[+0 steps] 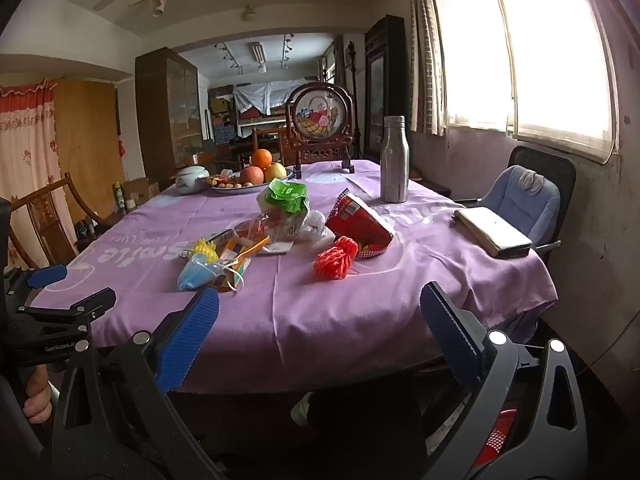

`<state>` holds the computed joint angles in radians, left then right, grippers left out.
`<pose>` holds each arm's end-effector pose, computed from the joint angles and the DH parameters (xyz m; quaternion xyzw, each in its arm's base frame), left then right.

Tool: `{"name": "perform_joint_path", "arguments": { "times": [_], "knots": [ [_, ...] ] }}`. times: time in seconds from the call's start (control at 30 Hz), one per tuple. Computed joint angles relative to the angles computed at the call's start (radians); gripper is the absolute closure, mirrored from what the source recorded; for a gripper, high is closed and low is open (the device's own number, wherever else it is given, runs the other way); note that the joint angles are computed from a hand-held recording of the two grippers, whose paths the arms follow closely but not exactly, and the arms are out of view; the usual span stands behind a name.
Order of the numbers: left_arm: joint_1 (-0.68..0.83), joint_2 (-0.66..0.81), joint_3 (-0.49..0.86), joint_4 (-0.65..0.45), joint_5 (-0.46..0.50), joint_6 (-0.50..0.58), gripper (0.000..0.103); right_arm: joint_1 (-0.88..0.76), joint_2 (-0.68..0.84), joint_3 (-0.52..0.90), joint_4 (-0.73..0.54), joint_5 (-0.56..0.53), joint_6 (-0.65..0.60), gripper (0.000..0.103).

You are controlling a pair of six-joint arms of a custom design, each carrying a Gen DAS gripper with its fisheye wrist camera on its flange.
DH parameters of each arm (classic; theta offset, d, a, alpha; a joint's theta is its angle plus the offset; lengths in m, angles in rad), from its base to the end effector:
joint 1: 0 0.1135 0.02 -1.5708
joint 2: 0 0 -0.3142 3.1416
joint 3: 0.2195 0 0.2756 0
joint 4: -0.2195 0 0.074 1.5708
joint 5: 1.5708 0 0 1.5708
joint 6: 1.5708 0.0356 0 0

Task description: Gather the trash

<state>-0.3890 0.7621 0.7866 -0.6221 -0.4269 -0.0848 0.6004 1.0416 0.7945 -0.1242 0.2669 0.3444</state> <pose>0.1426 -0.0425 0.3371 0.0330 0.8689 0.0748 0.4882 0.2015 0.1266 0.3378 -0.0299 0.8210 0.1567 0.5481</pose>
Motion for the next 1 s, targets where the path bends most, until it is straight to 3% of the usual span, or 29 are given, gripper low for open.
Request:
{"name": "perform_joint_path", "arguments": {
  "times": [1.0],
  "knots": [
    [-0.036,-0.015,-0.023,-0.026,-0.027,-0.041,0.006,0.0,0.008,-0.011,0.02,0.0,-0.003,0.007]
  ]
}}
